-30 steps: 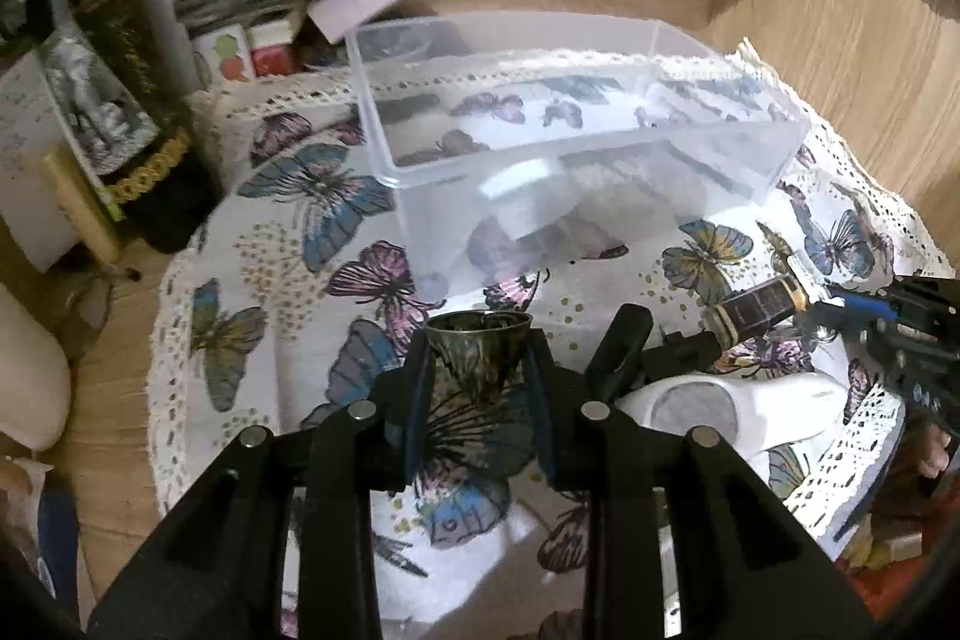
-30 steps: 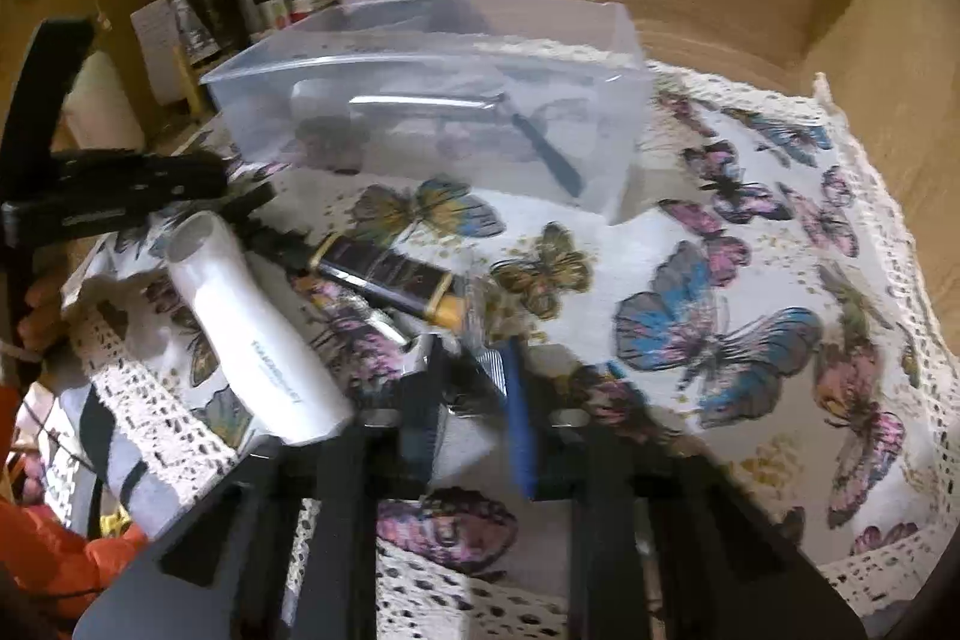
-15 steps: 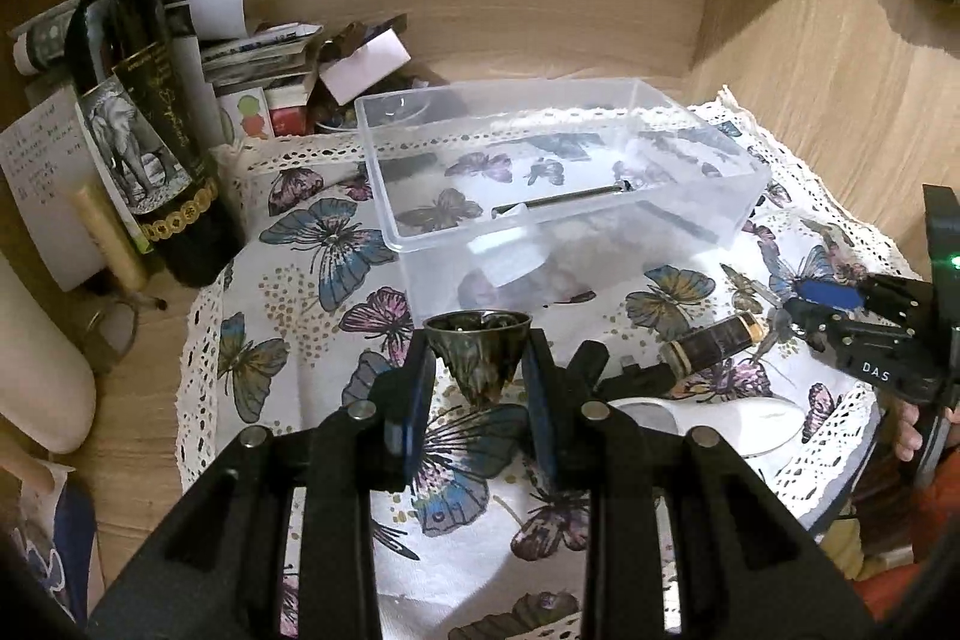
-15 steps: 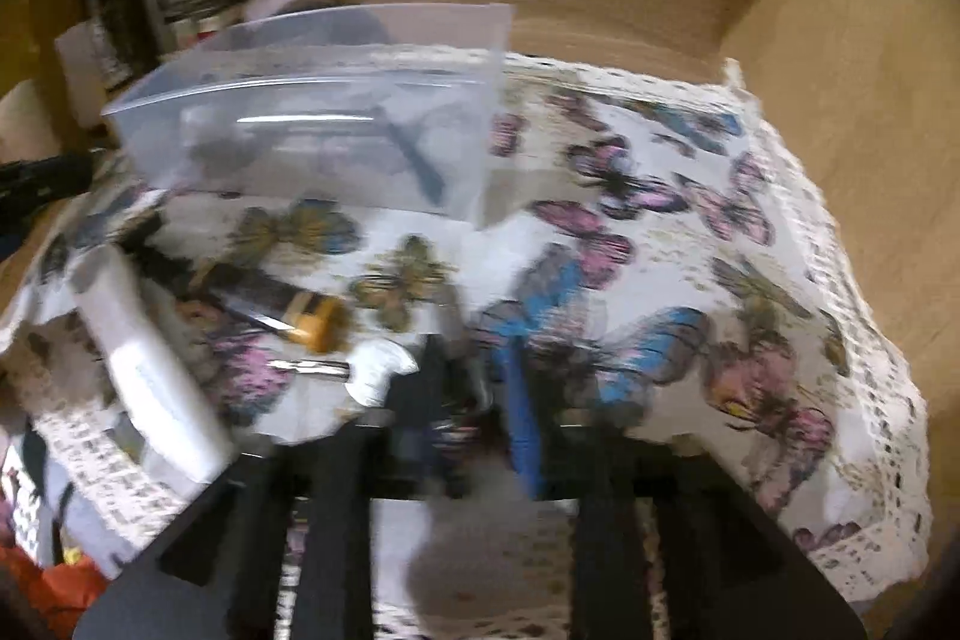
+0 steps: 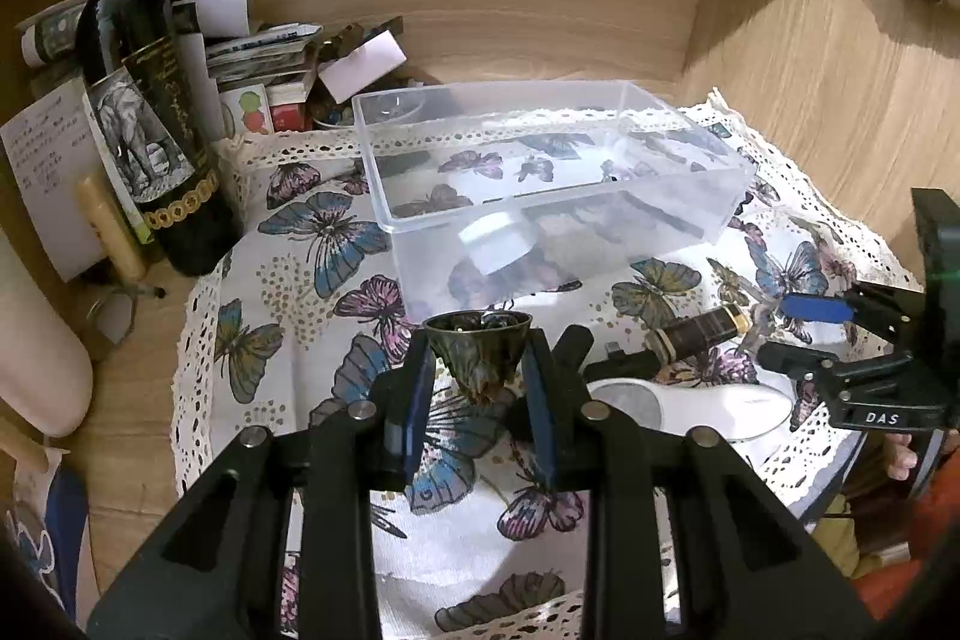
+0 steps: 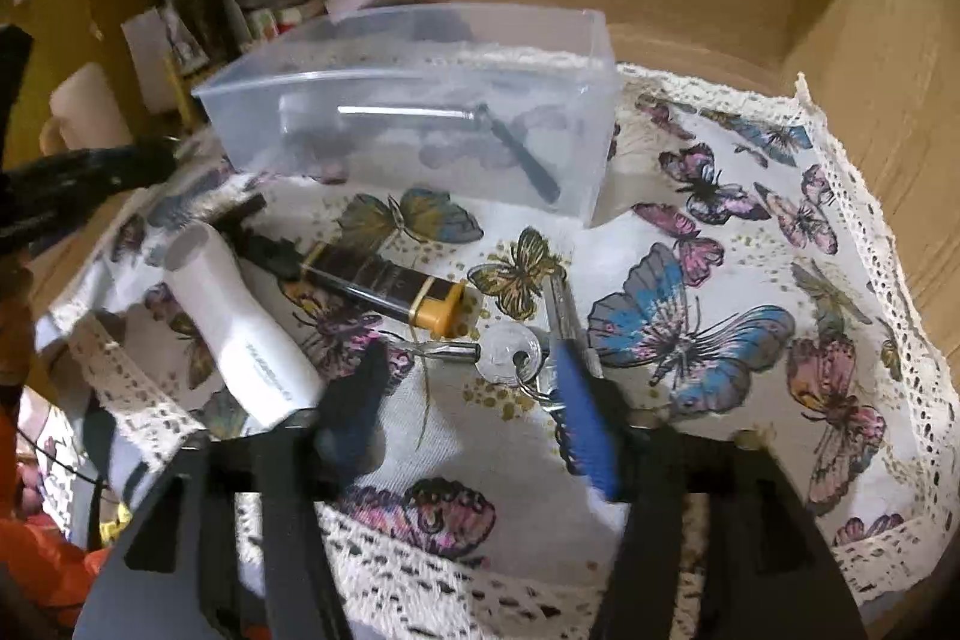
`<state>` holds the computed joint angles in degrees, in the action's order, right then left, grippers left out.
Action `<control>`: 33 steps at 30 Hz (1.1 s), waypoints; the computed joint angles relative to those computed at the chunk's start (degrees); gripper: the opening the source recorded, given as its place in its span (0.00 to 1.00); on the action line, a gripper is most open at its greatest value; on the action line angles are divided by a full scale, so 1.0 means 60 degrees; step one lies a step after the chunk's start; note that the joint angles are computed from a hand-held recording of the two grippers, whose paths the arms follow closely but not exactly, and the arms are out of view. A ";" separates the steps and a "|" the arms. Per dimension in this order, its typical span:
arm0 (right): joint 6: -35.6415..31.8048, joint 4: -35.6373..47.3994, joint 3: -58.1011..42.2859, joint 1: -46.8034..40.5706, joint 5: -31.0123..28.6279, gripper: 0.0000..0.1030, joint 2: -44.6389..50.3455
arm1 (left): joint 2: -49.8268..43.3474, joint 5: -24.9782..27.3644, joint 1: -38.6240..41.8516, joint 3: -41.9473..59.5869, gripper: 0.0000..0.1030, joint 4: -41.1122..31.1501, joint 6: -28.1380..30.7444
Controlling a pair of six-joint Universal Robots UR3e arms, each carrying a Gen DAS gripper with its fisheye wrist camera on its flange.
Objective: Organize rigid objects
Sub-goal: 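Grasp the key ring with the right tool while the left tool holds the black piece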
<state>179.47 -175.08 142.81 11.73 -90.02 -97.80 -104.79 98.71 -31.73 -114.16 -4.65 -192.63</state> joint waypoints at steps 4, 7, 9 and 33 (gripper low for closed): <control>0.0173 -0.0192 -0.0372 0.0221 -0.0413 0.63 0.0571 | 0.0042 -0.0043 0.0064 -0.0160 0.28 0.0090 -0.0025; 0.0066 -0.0392 -0.0501 0.0504 -0.0772 0.65 0.0953 | 0.0056 -0.0142 0.0151 -0.0278 0.28 0.0207 -0.0059; -0.0031 -0.0535 -0.0565 0.0850 -0.1162 0.62 0.1161 | 0.0052 -0.0274 0.0233 -0.0323 0.28 0.0243 -0.0066; 0.0486 -0.1433 -0.0121 0.1295 -0.1952 0.38 0.0557 | 0.0106 -0.0250 0.0305 -0.0177 0.28 0.0270 -0.0203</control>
